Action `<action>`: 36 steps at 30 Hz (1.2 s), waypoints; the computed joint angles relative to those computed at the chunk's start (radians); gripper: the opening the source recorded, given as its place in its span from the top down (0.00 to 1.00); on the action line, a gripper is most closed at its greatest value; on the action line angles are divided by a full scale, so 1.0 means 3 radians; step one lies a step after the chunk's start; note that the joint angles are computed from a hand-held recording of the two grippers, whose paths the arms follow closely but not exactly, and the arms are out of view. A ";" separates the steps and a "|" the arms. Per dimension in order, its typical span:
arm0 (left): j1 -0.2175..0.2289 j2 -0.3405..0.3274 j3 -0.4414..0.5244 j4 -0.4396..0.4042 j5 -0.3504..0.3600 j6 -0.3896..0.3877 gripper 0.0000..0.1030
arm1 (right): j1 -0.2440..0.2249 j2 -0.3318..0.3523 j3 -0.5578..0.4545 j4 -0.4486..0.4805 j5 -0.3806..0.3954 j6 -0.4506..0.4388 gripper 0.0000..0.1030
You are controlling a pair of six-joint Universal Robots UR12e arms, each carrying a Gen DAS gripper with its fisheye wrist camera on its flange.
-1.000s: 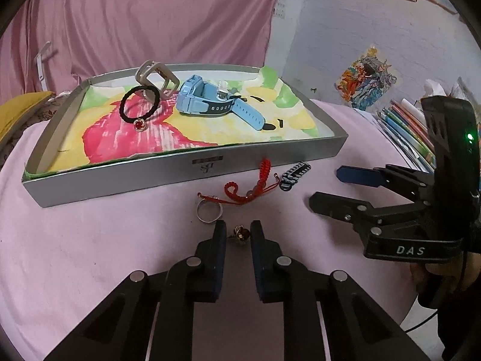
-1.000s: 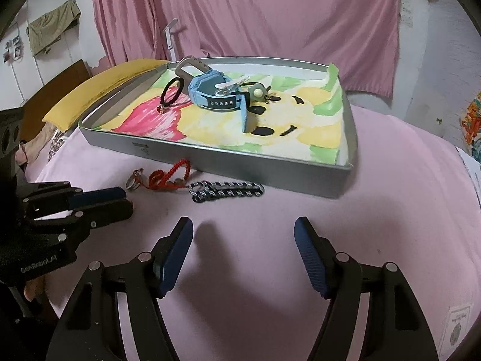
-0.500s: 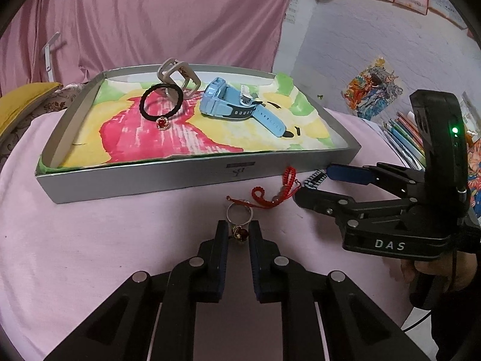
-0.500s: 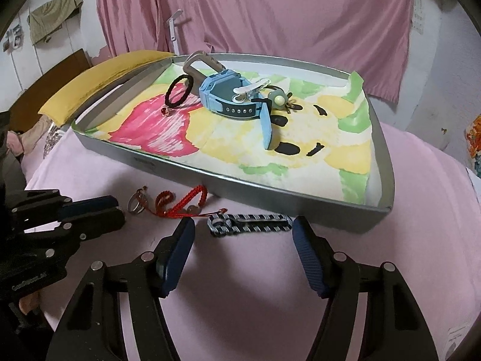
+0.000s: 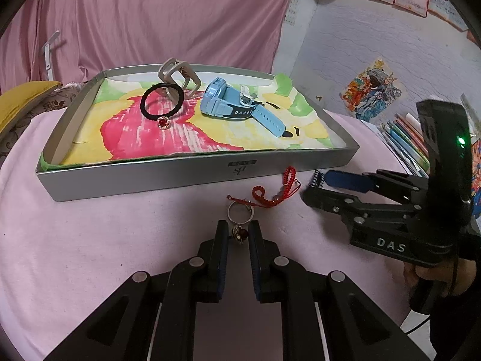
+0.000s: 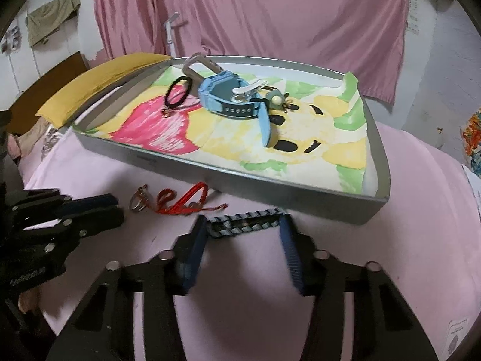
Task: Organize jewelry
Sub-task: 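Grasp the black-and-white striped hair clip with the right tool while the left tool holds the earring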
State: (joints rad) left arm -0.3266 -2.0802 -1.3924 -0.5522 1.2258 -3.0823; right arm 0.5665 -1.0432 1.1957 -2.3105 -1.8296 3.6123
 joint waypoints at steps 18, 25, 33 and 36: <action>0.0003 0.0021 -0.0039 0.0031 -0.0010 -0.0029 0.87 | 0.0024 -0.0031 0.0033 0.0053 -0.0073 0.0337 0.71; 0.0005 0.0022 -0.0043 0.0035 -0.0014 -0.0014 0.87 | 0.0057 0.0015 -0.0033 0.0129 -0.0235 0.0369 0.73; 0.0015 0.0046 -0.0083 0.0062 -0.0069 0.0007 0.89 | 0.0042 -0.0129 0.0206 -0.0050 -0.0170 0.0441 0.87; 0.0013 0.0064 -0.0121 0.0098 -0.0117 0.0052 0.89 | 0.0048 -0.0178 0.0306 -0.0182 -0.0116 0.0435 0.87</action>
State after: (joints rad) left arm -0.3228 -2.0610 -1.4288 -0.5228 1.1908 -3.0667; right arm 0.5810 -1.0966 1.2874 -2.3650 -1.8643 3.7429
